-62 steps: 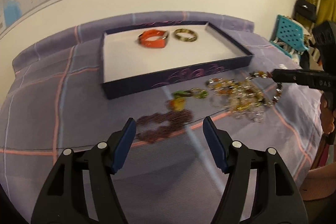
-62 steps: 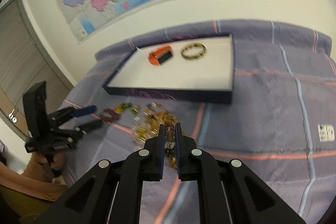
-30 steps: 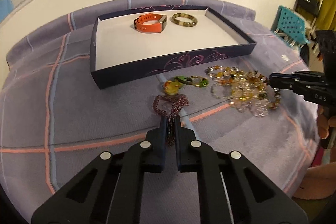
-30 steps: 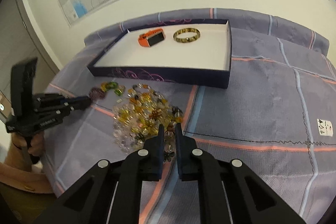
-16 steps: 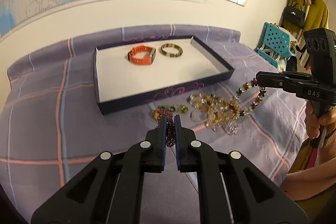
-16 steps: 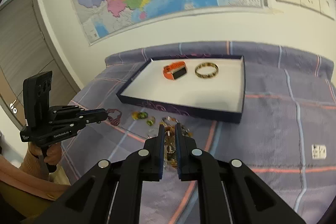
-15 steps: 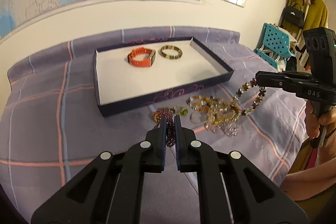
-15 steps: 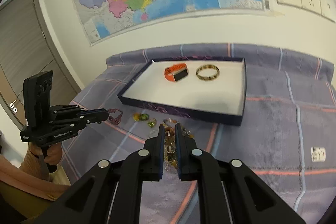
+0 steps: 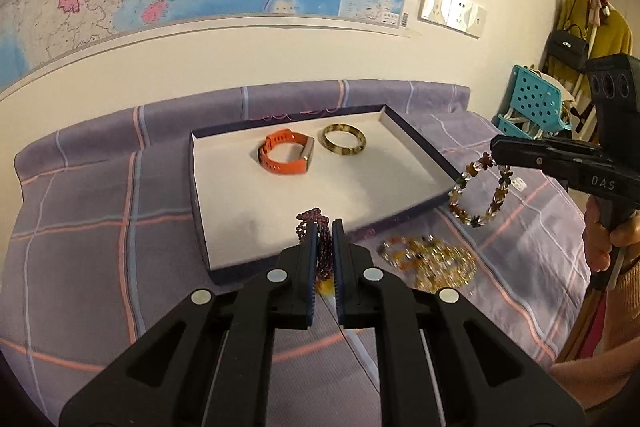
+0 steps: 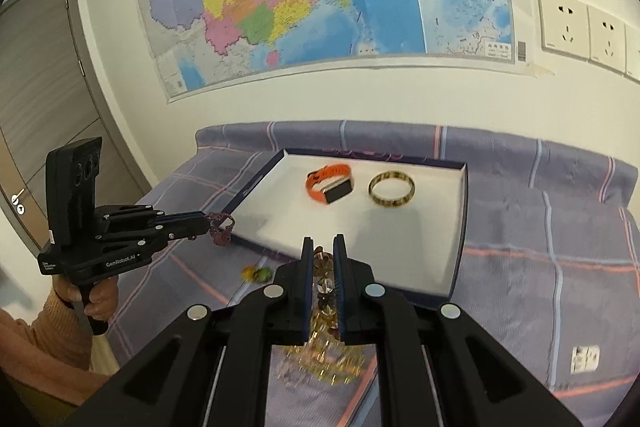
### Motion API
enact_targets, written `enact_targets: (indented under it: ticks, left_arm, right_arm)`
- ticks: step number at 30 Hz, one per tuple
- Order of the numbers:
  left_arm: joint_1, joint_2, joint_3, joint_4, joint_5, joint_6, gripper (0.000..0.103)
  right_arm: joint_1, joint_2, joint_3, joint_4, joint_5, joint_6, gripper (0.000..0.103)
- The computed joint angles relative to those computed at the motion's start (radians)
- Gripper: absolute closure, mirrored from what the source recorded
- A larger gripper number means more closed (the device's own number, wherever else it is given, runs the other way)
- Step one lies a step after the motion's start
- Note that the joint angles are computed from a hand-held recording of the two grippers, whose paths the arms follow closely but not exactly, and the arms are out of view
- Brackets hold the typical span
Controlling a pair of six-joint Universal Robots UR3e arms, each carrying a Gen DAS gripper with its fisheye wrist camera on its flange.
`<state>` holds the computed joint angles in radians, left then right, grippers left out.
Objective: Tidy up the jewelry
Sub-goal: 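Place the red bracelet in the box with left tool while right drops amber bracelet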
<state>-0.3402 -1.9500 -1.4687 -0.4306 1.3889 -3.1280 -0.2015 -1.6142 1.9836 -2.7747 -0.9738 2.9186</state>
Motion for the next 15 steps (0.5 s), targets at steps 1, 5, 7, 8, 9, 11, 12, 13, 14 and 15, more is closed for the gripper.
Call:
enact_targets:
  ticks: [1,5,7,8,9,11,12,13,14,15]
  left_arm:
    - [-0.001,-0.022,0.033,-0.010,0.005,0.002,0.095]
    - [0.001,-0.089,0.133,-0.042,0.010,0.001,0.095]
    - [0.002,-0.120,0.177,-0.054,0.014,0.001,0.095]
    - [0.003,-0.132,0.194,-0.059,0.015,0.003,0.095]
    - [0.002,-0.147,0.217,-0.067,0.020,0.004,0.095]
    - [0.001,-0.184,0.277,-0.096,0.025,0.006,0.095]
    - [-0.001,-0.204,0.305,-0.107,0.033,0.007,0.095]
    - [-0.001,-0.217,0.326,-0.117,0.035,0.009,0.095]
    - [-0.001,-0.238,0.356,-0.132,0.036,0.010,0.095]
    - [-0.002,-0.261,0.390,-0.151,0.042,0.008,0.095]
  right_arm:
    - [0.004,0.021,-0.024,-0.002,-0.003,0.005,0.095]
    - [0.016,0.113,-0.123,-0.009,-0.004,0.033,0.095]
    - [0.024,0.167,-0.178,-0.010,-0.004,0.055,0.095]
    - [0.028,0.192,-0.204,-0.006,-0.006,0.062,0.095]
    - [0.038,0.222,-0.234,-0.011,-0.022,0.077,0.095]
    - [0.045,0.270,-0.285,0.006,-0.020,0.094,0.095]
    - [0.049,0.296,-0.312,0.010,-0.021,0.107,0.095]
    - [0.054,0.318,-0.335,0.016,-0.023,0.115,0.095]
    - [0.058,0.338,-0.355,0.020,-0.022,0.120,0.095]
    - [0.063,0.365,-0.383,0.024,-0.021,0.134,0.095]
